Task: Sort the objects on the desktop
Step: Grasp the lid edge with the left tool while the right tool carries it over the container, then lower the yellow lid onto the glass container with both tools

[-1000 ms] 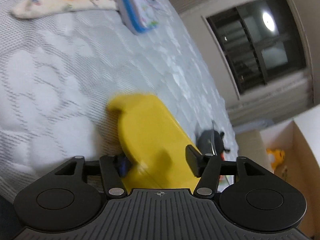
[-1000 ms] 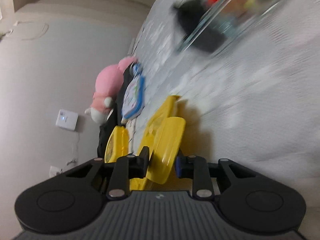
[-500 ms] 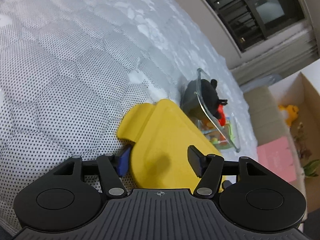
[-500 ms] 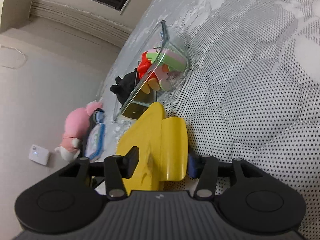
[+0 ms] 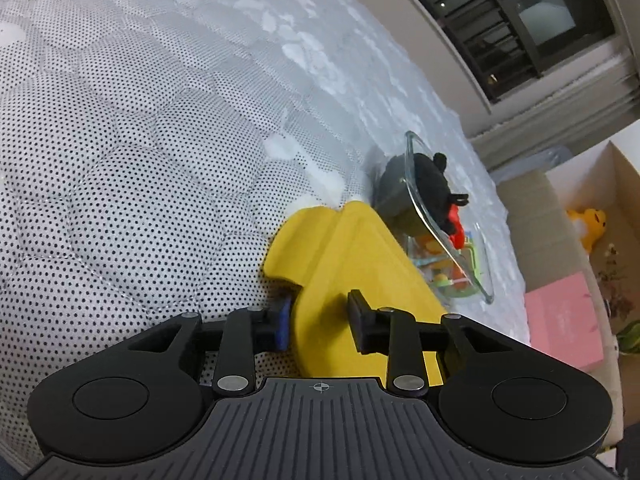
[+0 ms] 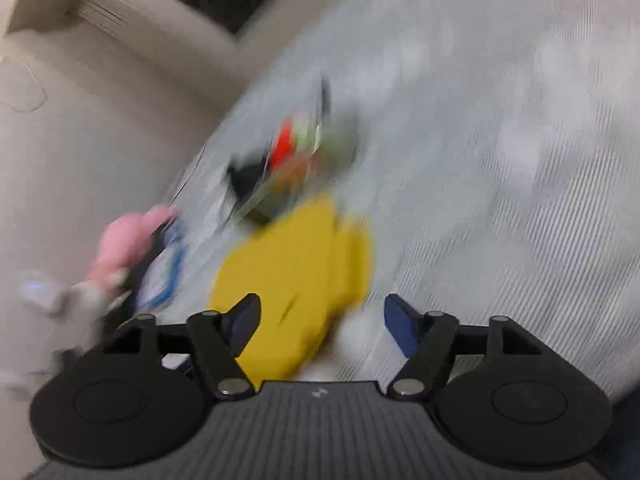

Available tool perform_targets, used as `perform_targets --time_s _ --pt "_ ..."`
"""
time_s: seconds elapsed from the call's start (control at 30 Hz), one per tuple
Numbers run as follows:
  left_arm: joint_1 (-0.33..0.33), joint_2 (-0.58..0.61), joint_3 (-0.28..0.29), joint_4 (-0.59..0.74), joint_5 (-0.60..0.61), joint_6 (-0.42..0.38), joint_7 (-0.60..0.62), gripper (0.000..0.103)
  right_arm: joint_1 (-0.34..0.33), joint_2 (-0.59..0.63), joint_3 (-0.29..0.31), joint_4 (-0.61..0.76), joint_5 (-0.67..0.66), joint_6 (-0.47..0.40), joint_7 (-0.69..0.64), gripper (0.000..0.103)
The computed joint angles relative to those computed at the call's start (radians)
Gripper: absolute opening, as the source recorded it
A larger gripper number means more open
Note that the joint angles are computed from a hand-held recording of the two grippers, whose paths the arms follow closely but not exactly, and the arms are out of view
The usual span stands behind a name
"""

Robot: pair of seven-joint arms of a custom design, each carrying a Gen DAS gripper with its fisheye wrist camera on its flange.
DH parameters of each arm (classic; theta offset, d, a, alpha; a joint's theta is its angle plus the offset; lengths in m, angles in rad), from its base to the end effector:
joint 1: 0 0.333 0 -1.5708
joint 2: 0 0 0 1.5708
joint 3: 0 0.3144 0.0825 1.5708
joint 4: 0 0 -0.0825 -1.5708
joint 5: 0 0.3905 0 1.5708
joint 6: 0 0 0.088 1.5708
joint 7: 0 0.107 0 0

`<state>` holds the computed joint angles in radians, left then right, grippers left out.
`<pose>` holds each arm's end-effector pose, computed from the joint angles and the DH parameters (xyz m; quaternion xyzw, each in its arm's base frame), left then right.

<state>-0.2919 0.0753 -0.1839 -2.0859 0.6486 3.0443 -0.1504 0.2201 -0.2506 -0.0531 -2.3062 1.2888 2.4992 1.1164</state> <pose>0.5183 -0.3169 0.4799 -0.8028 0.4058 -0.4363 0.0247 0.5034 0.0775 0.4858 -0.5127 0.7027 0.1382 0.4736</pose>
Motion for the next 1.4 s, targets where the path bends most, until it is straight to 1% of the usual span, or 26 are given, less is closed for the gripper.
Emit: perform_targets --time_s 0.03,0.07,0.1,0.13,0.17,0.27,0.3,0.33,0.37,0.4,0.43,0.53,0.6,0.67,0.73,0.8,0.87,0.9,0.97,1.03,1.1,1.17,1.2,1.3,1.33,1.4 --pt "-0.003 0.0 0.002 0.003 0.012 -0.004 -0.007 0.035 -0.002 0.01 -0.017 0.009 0.002 -0.07 0.031 0.067" --pt "-0.005 0.001 0.003 0.006 0.023 -0.008 -0.014 0.035 -0.003 0.023 -0.016 0.019 0.007 -0.091 0.053 0.067" --pt "-0.005 0.001 0.002 0.007 0.025 -0.009 -0.014 0.035 -0.003 0.034 -0.005 0.028 0.003 -0.081 0.07 0.066" --pt "-0.002 -0.001 -0.001 0.004 0.013 -0.007 -0.001 0.037 -0.001 0.041 0.017 0.033 -0.017 -0.028 0.081 0.062" --pt "0.002 -0.003 -0.006 0.0 -0.006 -0.003 0.018 0.037 0.005 0.051 0.033 0.039 -0.025 0.018 0.081 0.061" --pt "0.016 -0.001 -0.019 -0.008 -0.087 0.009 0.096 0.038 0.032 0.09 0.056 0.069 0.023 0.131 0.016 0.061" --pt "0.017 0.0 -0.02 -0.008 -0.103 0.012 0.111 0.037 0.04 0.104 0.062 0.08 0.038 0.168 -0.016 0.058" --pt "0.015 -0.001 -0.016 -0.008 -0.103 0.009 0.115 0.032 0.044 0.117 0.068 0.09 0.026 0.193 -0.035 0.043" --pt "0.013 -0.004 -0.014 -0.007 -0.099 0.004 0.118 0.03 0.044 0.126 0.074 0.095 -0.018 0.215 -0.034 0.029" --pt "0.009 -0.011 -0.012 -0.007 -0.087 -0.009 0.118 0.026 0.044 0.131 0.073 0.098 -0.039 0.215 -0.047 0.029" --pt "0.005 -0.021 -0.011 -0.01 -0.068 -0.018 0.117 0.025 0.044 0.128 0.063 0.1 -0.022 0.188 -0.081 0.028" --pt "0.002 -0.07 -0.033 -0.029 -0.049 -0.039 0.161 0.025 0.035 0.074 0.04 0.076 -0.001 0.128 -0.176 0.027" --pt "0.01 -0.102 -0.047 -0.039 -0.005 -0.026 0.141 0.025 0.035 0.033 0.025 0.062 0.026 0.113 -0.274 0.028" --pt "0.036 -0.11 -0.07 0.001 0.19 -0.036 -0.007 0.025 0.038 0.015 0.008 0.069 0.084 0.109 -0.365 0.028" --pt "0.042 -0.087 -0.086 0.08 0.361 -0.087 -0.093 0.029 0.041 0.011 0.001 0.091 0.155 0.126 -0.471 0.028" --pt "0.027 -0.032 -0.08 0.174 0.387 -0.134 -0.044 0.036 0.047 0.042 0.01 0.15 0.241 0.178 -0.605 0.029" --pt "0.014 0.054 -0.059 0.28 0.342 -0.149 0.036 0.038 0.045 0.108 0.023 0.238 0.299 0.221 -0.693 0.029" --pt "0.009 0.1 -0.049 0.336 0.31 -0.156 0.081 0.039 0.039 0.155 0.029 0.293 0.306 0.231 -0.701 0.029" --pt "0.007 0.196 -0.043 0.456 0.224 -0.183 0.187 0.039 0.019 0.271 0.041 0.419 0.243 0.215 -0.608 0.029" --pt "0.006 0.272 -0.051 0.55 0.128 -0.239 0.287 0.038 -0.013 0.368 0.052 0.521 0.142 0.171 -0.464 0.028" --pt "0.008 0.321 -0.062 0.603 0.047 -0.275 0.373 0.037 -0.043 0.453 0.06 0.604 0.057 0.126 -0.327 0.028" --pt "0.012 0.346 -0.074 0.616 -0.028 -0.293 0.442 0.031 -0.059 0.5 0.069 0.637 -0.015 0.128 -0.235 0.028" --pt "0.0 0.346 -0.062 0.61 -0.034 -0.291 0.446 0.027 -0.067 0.509 0.076 0.636 -0.034 0.138 -0.209 0.027" --pt "-0.046 0.327 -0.007 0.58 -0.029 -0.279 0.425 0.028 -0.115 0.496 0.115 0.601 -0.002 0.12 -0.233 0.027" --pt "-0.059 0.32 0.009 0.572 -0.033 -0.276 0.42 0.03 -0.127 0.486 0.125 0.588 0.012 0.113 -0.244 0.028" --pt "-0.075 0.324 0.028 0.582 -0.058 -0.284 0.428 0.03 -0.127 0.478 0.134 0.58 -0.003 0.137 -0.254 0.029"
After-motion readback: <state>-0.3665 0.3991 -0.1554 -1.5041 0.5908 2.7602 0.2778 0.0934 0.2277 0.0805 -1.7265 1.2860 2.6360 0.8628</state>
